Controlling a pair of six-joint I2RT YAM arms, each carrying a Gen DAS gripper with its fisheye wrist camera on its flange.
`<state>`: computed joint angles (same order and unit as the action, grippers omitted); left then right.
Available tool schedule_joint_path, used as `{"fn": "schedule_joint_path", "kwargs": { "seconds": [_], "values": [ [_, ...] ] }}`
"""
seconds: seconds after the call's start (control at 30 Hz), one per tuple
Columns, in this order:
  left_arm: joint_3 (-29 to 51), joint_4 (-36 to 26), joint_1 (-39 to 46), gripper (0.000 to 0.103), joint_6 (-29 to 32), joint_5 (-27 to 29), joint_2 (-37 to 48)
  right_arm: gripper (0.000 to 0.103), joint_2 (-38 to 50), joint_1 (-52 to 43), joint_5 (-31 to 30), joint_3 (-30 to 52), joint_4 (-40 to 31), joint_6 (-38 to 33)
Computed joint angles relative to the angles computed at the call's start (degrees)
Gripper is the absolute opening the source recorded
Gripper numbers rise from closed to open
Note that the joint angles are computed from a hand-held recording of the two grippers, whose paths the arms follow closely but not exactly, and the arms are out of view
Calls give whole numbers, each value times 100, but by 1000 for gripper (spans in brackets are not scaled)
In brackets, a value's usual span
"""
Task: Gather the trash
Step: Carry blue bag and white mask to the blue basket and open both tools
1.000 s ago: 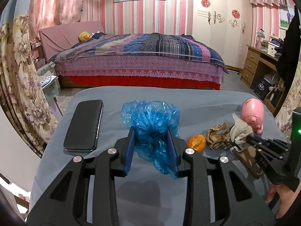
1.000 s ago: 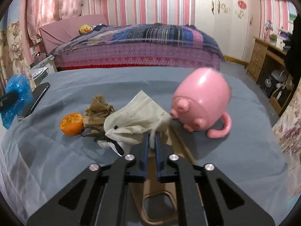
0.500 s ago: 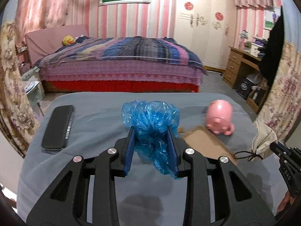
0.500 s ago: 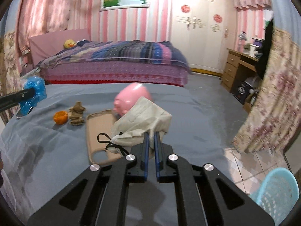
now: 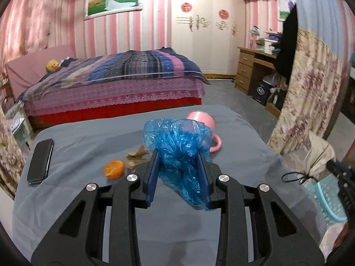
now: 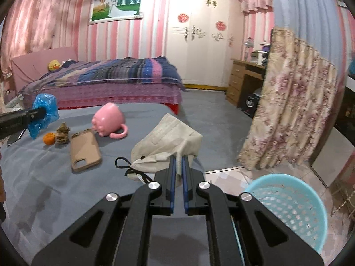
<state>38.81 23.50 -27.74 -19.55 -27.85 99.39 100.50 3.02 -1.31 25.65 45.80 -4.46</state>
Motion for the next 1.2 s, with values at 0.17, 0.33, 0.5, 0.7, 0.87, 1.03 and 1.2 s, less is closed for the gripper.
{"fn": "schedule_joint_path", "kwargs": {
  "seconds": [0.17,0.33,0.5,0.7,0.87,1.03,1.2],
  "values": [
    [224,-106,-353,31,-59,-82,102,6,-308,-761,-407,-235,31,27],
    [428,-63,-642,31,-148,-19,232,6,-261,-1455,-790,-310,119,92],
    [791,-110,-1019,31,-172,-117,512,6,-251,-2250,-1183,-405,271,-2],
    [1308,-209,-1578,31,-214,-197,934,6,65,-3044,-1478,-268,241,-490],
    [1607,-256,-1867,31,-220,-191,1178,6,48,-3604,-1779,-133,10,-773],
    [1954,-390,-2012,31,-465,62,1499,6,50,-4076,-2113,77,-312,-963],
    [2175,-256,-2130,31,-476,362,1793,6,67,-4299,-2261,109,-447,-1132]
  ]
}}
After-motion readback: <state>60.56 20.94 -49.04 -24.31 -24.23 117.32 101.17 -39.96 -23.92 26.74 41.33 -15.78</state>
